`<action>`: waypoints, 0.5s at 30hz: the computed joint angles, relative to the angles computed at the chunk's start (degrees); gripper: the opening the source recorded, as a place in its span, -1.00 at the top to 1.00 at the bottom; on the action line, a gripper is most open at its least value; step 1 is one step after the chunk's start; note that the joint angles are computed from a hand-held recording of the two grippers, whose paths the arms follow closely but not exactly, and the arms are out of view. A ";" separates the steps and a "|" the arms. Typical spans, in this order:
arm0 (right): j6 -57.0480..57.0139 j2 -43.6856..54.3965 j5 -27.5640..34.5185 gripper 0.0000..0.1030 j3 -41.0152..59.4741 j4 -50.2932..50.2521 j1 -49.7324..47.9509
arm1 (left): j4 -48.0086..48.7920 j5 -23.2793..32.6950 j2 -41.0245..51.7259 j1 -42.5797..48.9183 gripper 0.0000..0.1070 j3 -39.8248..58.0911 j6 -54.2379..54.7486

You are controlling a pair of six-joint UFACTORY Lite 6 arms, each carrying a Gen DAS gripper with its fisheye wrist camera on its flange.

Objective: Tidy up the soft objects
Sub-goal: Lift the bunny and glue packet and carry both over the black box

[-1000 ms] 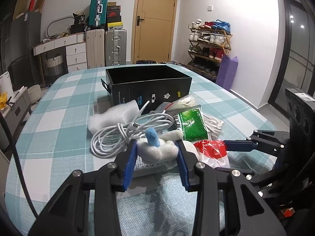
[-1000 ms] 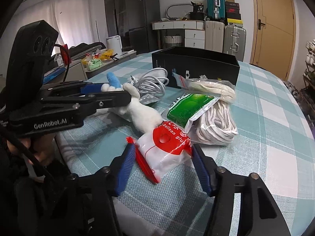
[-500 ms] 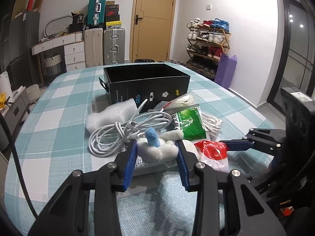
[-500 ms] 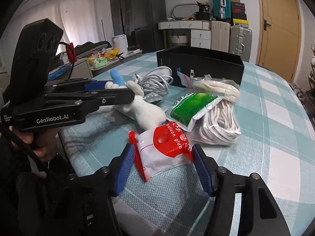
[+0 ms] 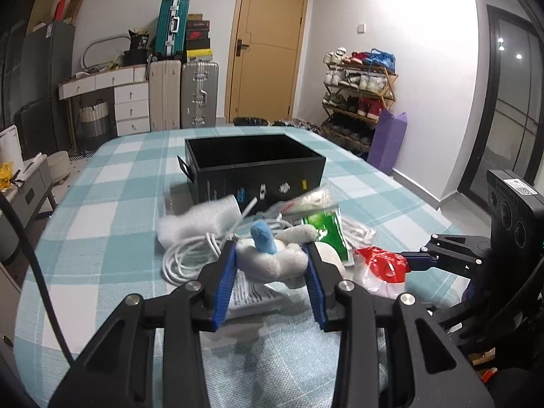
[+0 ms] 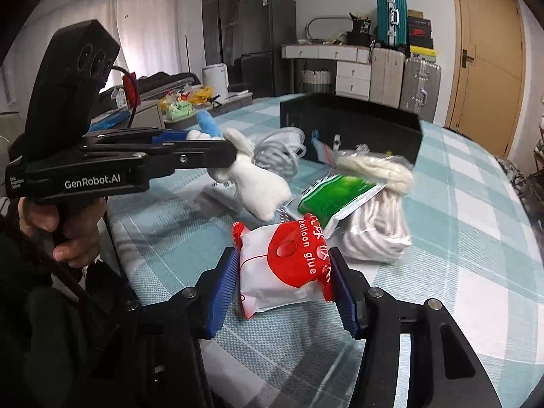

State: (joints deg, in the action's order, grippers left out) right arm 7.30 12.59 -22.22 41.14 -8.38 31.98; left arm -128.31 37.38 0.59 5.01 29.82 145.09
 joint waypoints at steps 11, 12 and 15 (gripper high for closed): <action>5.21 -9.28 -0.58 -0.04 -1.37 -3.32 -4.69 | -1.92 -3.09 -4.60 1.60 0.31 2.41 -1.95; 5.87 -9.95 -0.08 -0.04 -1.13 -3.90 -5.05 | -2.45 -3.47 -4.89 1.56 0.31 2.94 -1.92; 6.19 -10.74 1.39 -0.04 0.87 -3.67 -5.85 | -2.63 -4.25 -4.63 1.61 0.30 4.71 -2.81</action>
State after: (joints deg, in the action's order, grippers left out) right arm 13.50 1.86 -20.84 42.01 -12.05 26.14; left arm -130.94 33.12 -4.03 6.62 34.53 142.27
